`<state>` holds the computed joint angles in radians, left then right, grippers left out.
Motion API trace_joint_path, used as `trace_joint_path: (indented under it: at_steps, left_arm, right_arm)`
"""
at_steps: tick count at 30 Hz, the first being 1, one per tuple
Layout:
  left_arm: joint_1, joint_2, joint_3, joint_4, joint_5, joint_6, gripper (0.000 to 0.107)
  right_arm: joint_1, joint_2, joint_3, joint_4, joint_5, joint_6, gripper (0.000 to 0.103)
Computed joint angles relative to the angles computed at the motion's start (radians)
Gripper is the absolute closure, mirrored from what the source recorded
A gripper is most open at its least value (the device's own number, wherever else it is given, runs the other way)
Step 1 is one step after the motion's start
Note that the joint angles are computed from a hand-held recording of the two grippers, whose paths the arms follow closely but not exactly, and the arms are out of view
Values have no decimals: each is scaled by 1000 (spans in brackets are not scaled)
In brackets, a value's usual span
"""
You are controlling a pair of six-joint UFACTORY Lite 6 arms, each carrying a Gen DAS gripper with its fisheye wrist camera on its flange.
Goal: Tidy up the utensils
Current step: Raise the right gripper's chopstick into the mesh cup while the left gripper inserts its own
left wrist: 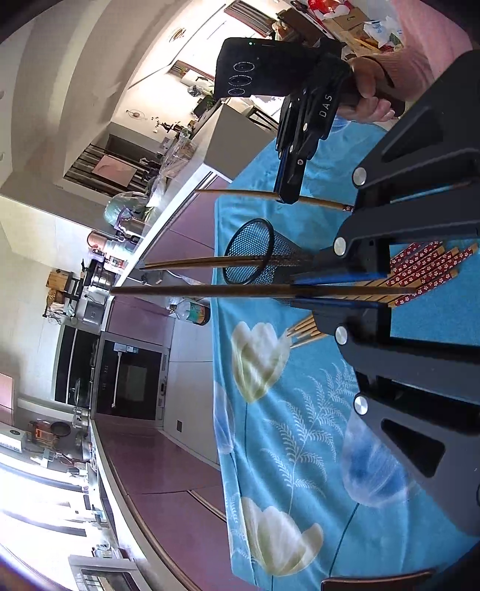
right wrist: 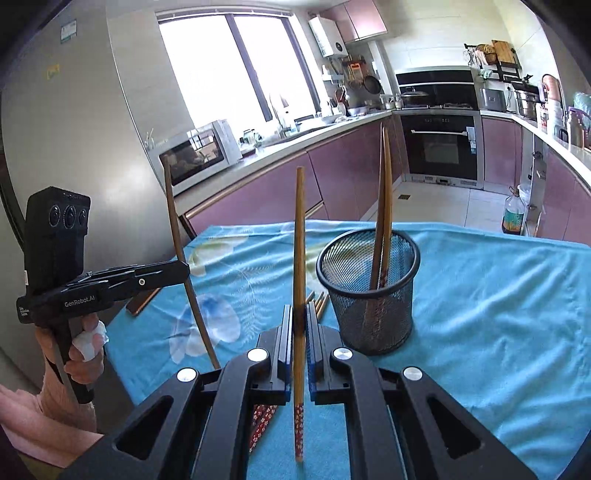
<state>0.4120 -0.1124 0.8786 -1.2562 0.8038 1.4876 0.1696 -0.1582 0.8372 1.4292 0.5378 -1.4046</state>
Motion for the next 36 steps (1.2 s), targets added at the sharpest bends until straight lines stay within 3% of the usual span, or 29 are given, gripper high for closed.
trace_joint_path:
  at_steps: [7, 17, 29, 36]
  left_arm:
    - [-72, 19, 95, -28, -14, -53, 99]
    - [-249, 93, 333, -41, -131, -164, 99]
    - [-425, 265, 574, 170, -331, -406, 99]
    - [-470, 386, 608, 260, -366, -466, 99]
  right_arm:
    - [-68, -18, 81, -35, 38, 26, 97]
    - [-156, 34, 296, -93, 102, 70, 97]
    - [-157, 178, 459, -93, 67, 67, 98]
    - [-110, 288, 504, -194, 27, 150, 98]
